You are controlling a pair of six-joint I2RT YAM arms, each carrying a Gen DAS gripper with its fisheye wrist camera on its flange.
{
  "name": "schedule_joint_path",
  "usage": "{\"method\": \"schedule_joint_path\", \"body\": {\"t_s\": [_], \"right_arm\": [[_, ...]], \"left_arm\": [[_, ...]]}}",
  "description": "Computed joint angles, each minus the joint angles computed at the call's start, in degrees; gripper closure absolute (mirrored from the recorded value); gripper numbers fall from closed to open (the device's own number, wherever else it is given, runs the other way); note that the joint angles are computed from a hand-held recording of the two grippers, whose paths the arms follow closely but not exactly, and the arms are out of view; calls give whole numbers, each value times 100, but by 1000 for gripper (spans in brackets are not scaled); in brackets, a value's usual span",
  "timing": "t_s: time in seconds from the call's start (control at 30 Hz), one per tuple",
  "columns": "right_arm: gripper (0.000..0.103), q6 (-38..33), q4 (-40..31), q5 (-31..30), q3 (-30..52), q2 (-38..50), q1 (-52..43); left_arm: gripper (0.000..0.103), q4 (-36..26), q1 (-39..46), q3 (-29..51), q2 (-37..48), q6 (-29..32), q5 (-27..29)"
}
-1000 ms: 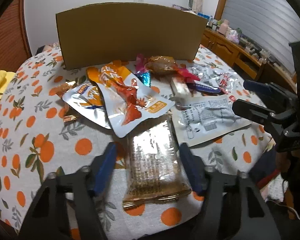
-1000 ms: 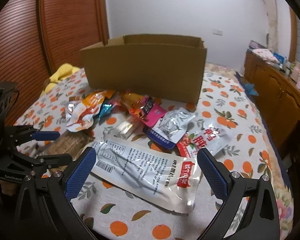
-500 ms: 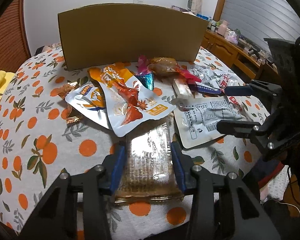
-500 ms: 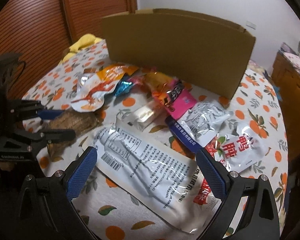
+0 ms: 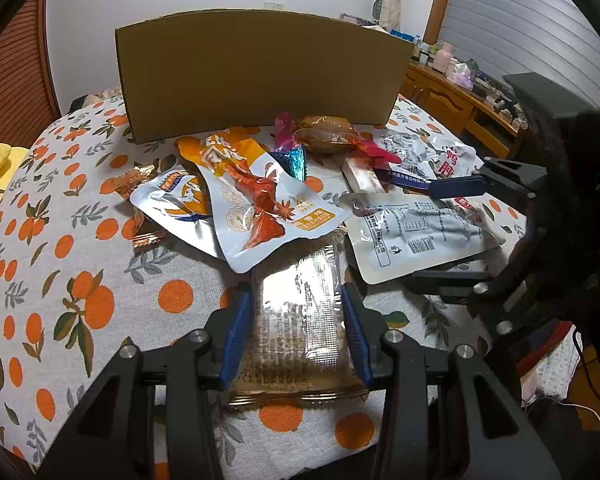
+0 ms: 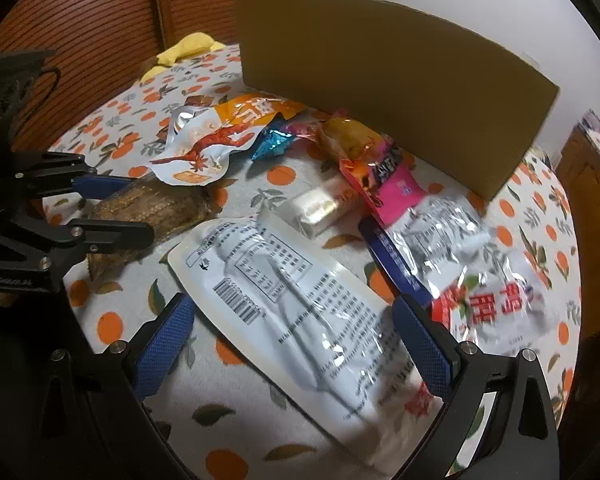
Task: Organize snacks
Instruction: 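Close the left tool on the bar packet while the right tool grasps the white pouch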
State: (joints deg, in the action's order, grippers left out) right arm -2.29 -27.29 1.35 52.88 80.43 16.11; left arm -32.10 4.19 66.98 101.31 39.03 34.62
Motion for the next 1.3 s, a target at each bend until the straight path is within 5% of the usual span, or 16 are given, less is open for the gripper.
{"method": "schedule_joint_path", "body": {"t_s": [0.27,0.63,1.3], "right_arm": [[5,-156,1,-254,215,335,-138],[55,-232,-216,-223,115,-12,-78],[56,244,-4,165,-100,-856,99]], "left_arm": [[64,0,63,-81,-61,107,78],[64,-373,388,-98,-190,459,446],[64,-1213,873,520,-387,826,1138]]}}
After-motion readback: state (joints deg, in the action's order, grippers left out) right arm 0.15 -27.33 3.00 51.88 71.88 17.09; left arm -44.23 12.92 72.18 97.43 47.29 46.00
